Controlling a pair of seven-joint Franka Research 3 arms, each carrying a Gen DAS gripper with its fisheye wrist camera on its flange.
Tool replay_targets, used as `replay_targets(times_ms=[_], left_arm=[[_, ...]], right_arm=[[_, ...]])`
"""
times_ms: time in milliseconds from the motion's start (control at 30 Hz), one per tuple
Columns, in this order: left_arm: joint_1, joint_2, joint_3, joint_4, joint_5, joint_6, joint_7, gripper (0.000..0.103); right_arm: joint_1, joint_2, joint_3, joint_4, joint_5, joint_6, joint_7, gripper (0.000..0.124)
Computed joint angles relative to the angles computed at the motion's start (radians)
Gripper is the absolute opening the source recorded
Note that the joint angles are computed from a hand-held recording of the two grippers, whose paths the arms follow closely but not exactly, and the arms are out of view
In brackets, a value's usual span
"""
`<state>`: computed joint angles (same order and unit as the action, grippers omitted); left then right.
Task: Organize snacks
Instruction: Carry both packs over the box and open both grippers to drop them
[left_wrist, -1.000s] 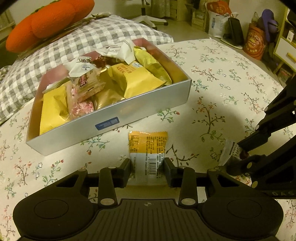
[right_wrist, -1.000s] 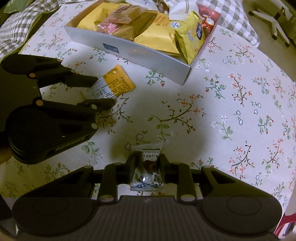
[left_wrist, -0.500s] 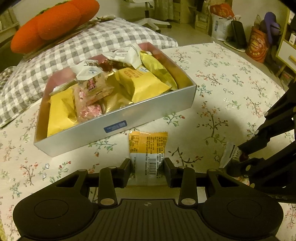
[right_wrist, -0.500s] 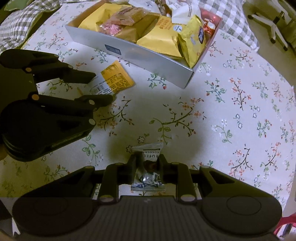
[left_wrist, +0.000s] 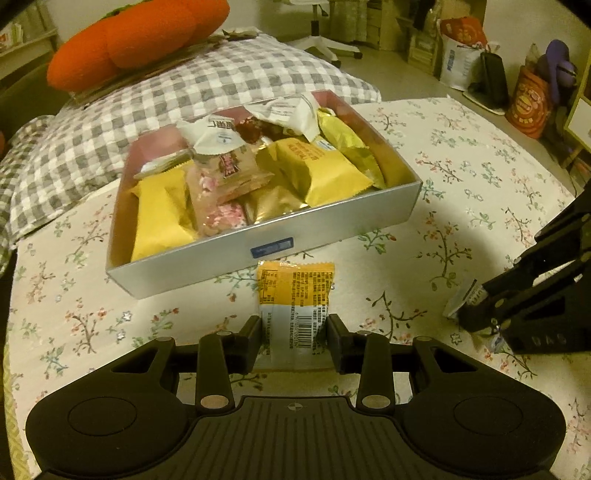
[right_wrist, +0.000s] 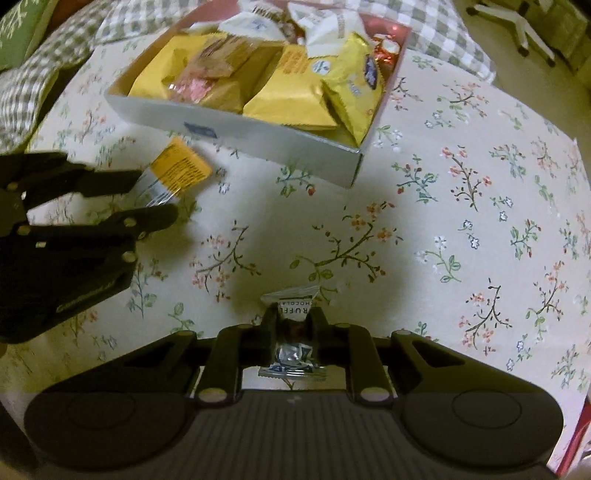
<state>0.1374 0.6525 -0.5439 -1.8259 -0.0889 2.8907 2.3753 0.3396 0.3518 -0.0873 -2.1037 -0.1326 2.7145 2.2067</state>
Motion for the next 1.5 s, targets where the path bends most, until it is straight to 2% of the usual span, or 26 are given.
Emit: replay_targets(times_ms=[433, 633, 800, 900, 1000, 1100, 1167, 1333, 1500], left_arm=[[0.026, -0.076, -0.003, -0.053, -0.025, 0.004, 0.016, 0.035], [0.037, -0.098, 0.005, -0.029, -0.082, -0.03, -0.007, 0.035], [0.053, -0.083, -0.006, 0.019, -0.154, -0.02, -0.014, 0.035], [0.024, -0.074, 0.028, 0.044, -0.151, 0.027, -0.058, 0.035], [0.014, -0.047, 0.035, 0.085, -0.139, 0.046, -0.111, 0.035], [0.012, -0.011, 0.028, 0.137, -0.122, 0.021, -0.147, 0.035], [0.015, 0.019, 0.018, 0.184, -0.124, -0.021, -0.163, 0.035], [-0.009, 0.122, 0.016, 0.357, -0.155, -0.135, -0.189, 0.035], [-0.058, 0.202, 0.029, 0.477, -0.183, -0.189, -0.187, 0.035]], right_arm=[[0.02, -0.009, -0.014, 0.006, -0.027, 0.02, 0.056, 0.016], [0.02, -0.033, -0.019, -0.021, -0.033, 0.08, 0.082, 0.016], [0.035, -0.059, -0.05, -0.048, -0.066, 0.157, 0.14, 0.016], [0.067, -0.062, -0.105, -0.05, -0.132, 0.185, 0.225, 0.016], [0.079, -0.046, -0.142, -0.034, -0.175, 0.206, 0.306, 0.016], [0.071, -0.02, -0.153, -0.011, -0.168, 0.239, 0.341, 0.016], [0.051, -0.007, -0.138, 0.006, -0.13, 0.26, 0.326, 0.016], [0.047, 0.03, -0.151, 0.037, -0.029, 0.348, 0.303, 0.016], [-0.016, 0.073, -0.09, 0.081, 0.088, 0.381, 0.219, 0.016]])
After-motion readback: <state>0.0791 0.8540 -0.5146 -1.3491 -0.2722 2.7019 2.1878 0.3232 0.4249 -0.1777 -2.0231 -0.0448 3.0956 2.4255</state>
